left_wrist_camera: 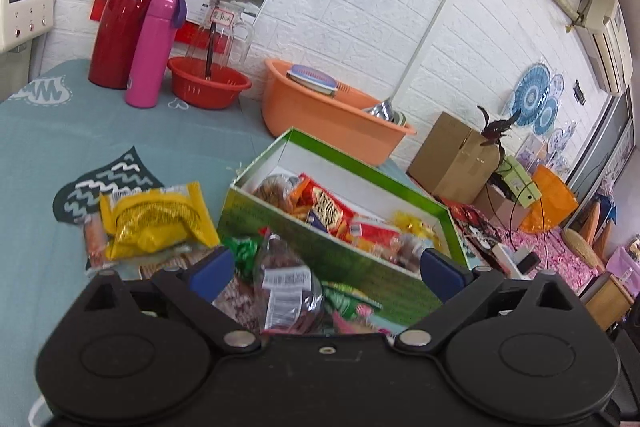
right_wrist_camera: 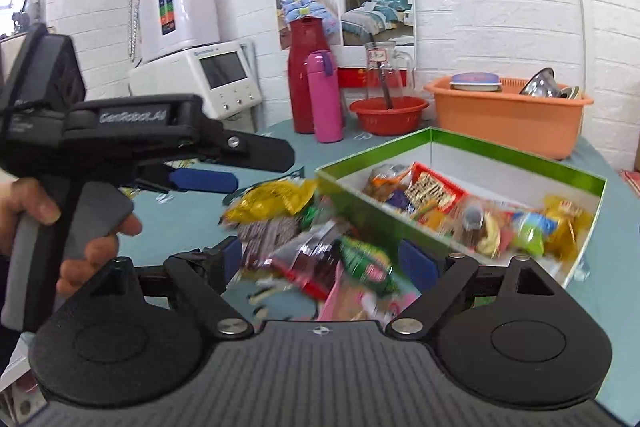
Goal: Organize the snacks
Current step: 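Grasp the clear barcode-labelled brown snack packet with the left gripper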
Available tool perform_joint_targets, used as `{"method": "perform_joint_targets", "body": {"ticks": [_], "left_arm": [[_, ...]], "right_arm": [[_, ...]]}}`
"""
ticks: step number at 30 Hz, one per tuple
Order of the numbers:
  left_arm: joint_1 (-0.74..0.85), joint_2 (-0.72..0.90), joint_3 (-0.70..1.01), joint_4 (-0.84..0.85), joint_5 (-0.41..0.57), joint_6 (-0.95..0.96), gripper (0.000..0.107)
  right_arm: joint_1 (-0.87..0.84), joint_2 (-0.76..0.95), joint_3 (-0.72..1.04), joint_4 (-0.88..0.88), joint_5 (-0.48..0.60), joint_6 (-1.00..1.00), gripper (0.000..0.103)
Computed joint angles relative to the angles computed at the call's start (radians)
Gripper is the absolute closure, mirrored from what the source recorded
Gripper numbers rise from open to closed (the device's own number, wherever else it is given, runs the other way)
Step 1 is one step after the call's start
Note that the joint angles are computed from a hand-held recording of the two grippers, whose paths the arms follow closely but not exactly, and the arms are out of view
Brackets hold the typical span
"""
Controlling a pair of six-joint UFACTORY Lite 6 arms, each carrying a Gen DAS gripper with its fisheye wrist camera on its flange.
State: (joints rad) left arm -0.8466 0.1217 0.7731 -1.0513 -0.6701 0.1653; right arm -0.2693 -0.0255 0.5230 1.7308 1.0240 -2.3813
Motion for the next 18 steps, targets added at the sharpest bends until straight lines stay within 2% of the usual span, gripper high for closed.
{"method": "perform_joint_targets", "body": {"ticks": [8, 9, 10, 12, 15, 18], "left_arm": [[0.11, 0.202, 0.122, 0.124, 0.077, -0.076, 0.004], [0.118, 0.233, 0.146, 0.116, 0.086, -0.064, 0.007], [0.128, 0.258, 0.164, 0.129, 0.1, -0.067, 0.028], [0.129, 0.291, 0.176, 0.164, 0.097, -0.074, 0.05], [0.083, 0.271, 0.155, 0.108, 0.085, -0.026, 0.05], [0.037, 0.201, 0.067, 0.151, 0.098, -0.135, 0.049]], "right_arm": [[-0.038, -0.069, -0.153, 0.029, -0.028, -0.066, 0.0], [-0.041, -0.076, -0.162, 0.038, -0.032, -0.072, 0.0], [-0.045, -0.078, -0.168, 0.046, -0.033, -0.079, 0.0], [-0.046, -0.07, -0.162, 0.051, -0.04, -0.07, 0.0], [-0.046, -0.051, -0.15, 0.041, -0.048, -0.07, 0.0], [-0.054, -0.014, -0.144, 0.031, -0.035, -0.087, 0.0]]}}
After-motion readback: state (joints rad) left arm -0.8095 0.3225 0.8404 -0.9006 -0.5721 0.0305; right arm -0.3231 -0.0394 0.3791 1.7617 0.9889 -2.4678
